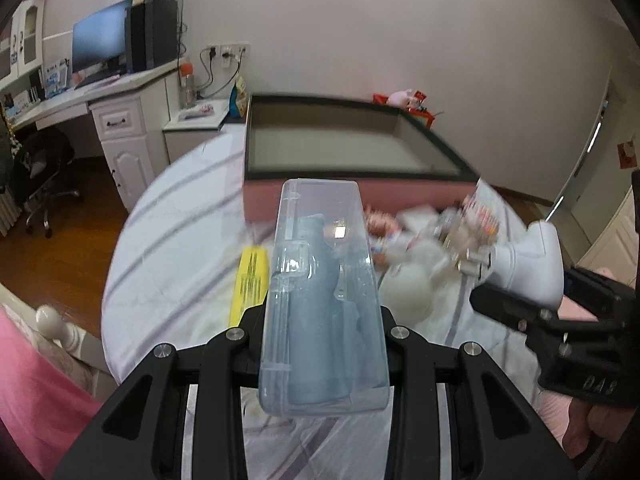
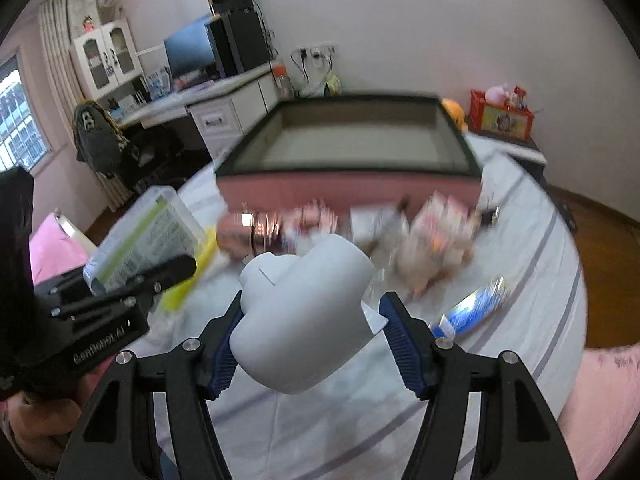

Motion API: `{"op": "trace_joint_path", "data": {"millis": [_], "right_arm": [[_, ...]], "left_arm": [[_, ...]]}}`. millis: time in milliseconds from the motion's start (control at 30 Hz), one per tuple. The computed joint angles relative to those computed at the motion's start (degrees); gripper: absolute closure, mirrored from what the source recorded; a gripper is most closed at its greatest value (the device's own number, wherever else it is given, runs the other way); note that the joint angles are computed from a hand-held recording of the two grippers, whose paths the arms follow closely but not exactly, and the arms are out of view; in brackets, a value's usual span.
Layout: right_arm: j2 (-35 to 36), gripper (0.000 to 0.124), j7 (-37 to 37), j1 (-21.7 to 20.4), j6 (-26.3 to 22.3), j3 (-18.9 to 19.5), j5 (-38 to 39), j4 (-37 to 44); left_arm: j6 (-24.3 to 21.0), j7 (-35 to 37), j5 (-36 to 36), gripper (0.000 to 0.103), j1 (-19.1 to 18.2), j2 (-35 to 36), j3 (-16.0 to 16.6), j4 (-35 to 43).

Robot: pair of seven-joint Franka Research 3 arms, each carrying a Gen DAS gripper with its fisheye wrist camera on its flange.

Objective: Organize rigid objects
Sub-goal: 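Place the clear case in the pink box with the left gripper while the right places the white object, then open both grippers and withdraw them from the pink box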

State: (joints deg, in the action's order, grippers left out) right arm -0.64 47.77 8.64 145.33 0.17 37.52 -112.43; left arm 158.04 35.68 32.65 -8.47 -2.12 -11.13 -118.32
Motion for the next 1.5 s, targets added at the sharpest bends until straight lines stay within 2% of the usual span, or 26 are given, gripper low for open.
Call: {"op": "trace_joint_path", "data": {"millis": [133,333,567,667,767,867,933,967,1000,1033,1100,1167,1200,1233,1367,1500], "right_arm": [[4.62,0.058,0.70,-0.22,0.29,0.19,-1.32,8.25],[17.14,0.058,7.30,-1.29,-2.32,0.82,-6.71,26.17],[34.19,0.057,17.91,-1.97,-11.60,1.35,-14.80,48.91],[38.77,0.057,20.63,-1.97,-14.78,1.35,-17.54,54.82],[41.74,0.057,22.14,-1.78,-17.28,1.20,-20.03,58.55],[43.20,0.057,22.62,-2.12,-18.82,1.67,-20.86,60.27],[43.55,0.055,22.40,-2.40,-19.52,2.03,-20.99,61.17],[43.17,0.052,22.13,-2.30,-19.06,1.97,-21.30,60.72],[42.49,0.046,22.21,-1.94,-18.36,1.53,-22.06,59.79],[42.26,0.042,22.57,-1.77,-18.10,1.20,-22.60,59.59],[41.66,0.040,22.34,-2.49,-18.26,1.87,-21.78,59.19],[39.64,0.033,22.72,-2.97,-17.29,2.05,-20.85,56.49],[38.55,0.023,22.35,-3.41,-16.32,2.44,-19.93,54.93],[36.36,0.021,21.06,-4.29,-14.22,3.38,-17.96,51.55],[28.01,0.021,17.50,-6.12,-7.45,4.71,-11.38,40.23],[18.79,0.021,12.95,-7.02,-2.44,4.76,-5.13,28.78]], "left_arm": [[-1.71,-0.12,1.90,0.070,0.20,2.58,0.41,5.96],[-6.08,1.96,3.93,0.070,-0.64,11.89,2.36,20.56],[-12.41,10.20,-2.12,0.070,-1.73,26.30,4.18,39.53],[-15.49,13.54,-5.55,0.070,-2.32,31.77,4.57,46.48],[-17.84,15.30,-7.22,0.070,-3.21,34.78,5.23,50.00],[-19.59,15.81,-7.74,0.067,-4.09,36.66,6.24,52.23],[-20.55,15.82,-7.86,0.054,-4.52,37.03,6.59,52.73],[-20.67,15.50,-7.84,0.037,-4.63,36.97,6.84,52.65],[-20.92,14.01,-6.79,0.028,-5.35,36.46,7.74,52.08],[-20.50,12.46,-5.42,0.023,-5.86,35.36,8.60,50.65],[-17.67,10.40,-3.73,0.002,-5.81,32.43,8.84,46.39],[-14.70,6.73,-0.05,0.000,-6.47,28.21,9.89,40.96],[-14.16,5.68,1.29,0.000,-6.50,26.55,9.85,39.05],[-13.96,4.07,2.89,0.000,-6.82,24.83,9.83,37.08],[-11.20,-4.16,10.22,0.000,-6.57,16.42,9.40,27.54],[-10.95,-10.67,15.26,0.000,-5.11,9.20,7.44,19.81]]}}
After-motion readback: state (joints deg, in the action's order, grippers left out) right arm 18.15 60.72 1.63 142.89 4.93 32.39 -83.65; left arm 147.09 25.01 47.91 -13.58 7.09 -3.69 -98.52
